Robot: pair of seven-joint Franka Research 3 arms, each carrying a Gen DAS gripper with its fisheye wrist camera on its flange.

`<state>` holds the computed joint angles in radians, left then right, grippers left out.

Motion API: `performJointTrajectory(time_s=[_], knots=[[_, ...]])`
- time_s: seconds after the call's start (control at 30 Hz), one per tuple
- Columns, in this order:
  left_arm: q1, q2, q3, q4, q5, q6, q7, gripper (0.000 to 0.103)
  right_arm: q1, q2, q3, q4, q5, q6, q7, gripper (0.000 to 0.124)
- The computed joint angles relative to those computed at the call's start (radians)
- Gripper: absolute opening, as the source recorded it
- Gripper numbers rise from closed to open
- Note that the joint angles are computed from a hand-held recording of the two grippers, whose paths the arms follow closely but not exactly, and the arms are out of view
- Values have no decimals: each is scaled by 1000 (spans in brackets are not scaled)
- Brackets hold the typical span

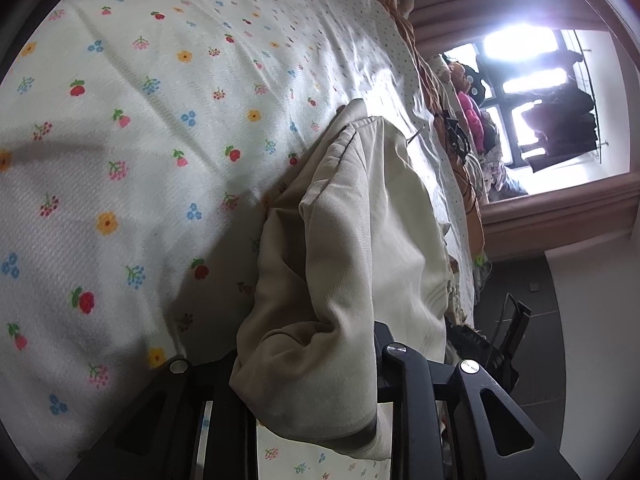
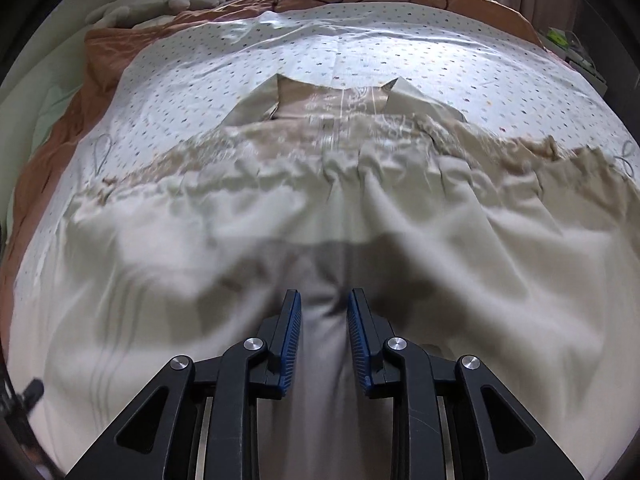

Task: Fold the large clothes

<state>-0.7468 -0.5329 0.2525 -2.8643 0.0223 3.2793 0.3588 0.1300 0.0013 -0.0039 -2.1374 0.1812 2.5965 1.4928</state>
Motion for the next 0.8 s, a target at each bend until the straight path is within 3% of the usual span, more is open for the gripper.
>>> performJointTrajectory(time_s=[0.13, 0.27, 0.43, 0.57, 0.8], knots=[[5, -4, -8, 4, -9, -14, -9, 22, -3, 42, -3, 50, 24, -10, -19, 25], [14, -20, -26, 10, -27, -36, -8, 19, -16, 30, -8, 74, 108, -81, -60, 25], [14, -45, -34, 26, -35, -34, 11, 14, -23, -120, -21, -38, 234, -38, -181, 25], [39, -56, -77, 78, -28, -55, 42, 13, -24, -229, -48, -119, 299, -41, -264, 25], [-8, -32, -62, 181, -38, -61, 121, 13, -37, -394, -92, -245, 373, -77, -313, 25]])
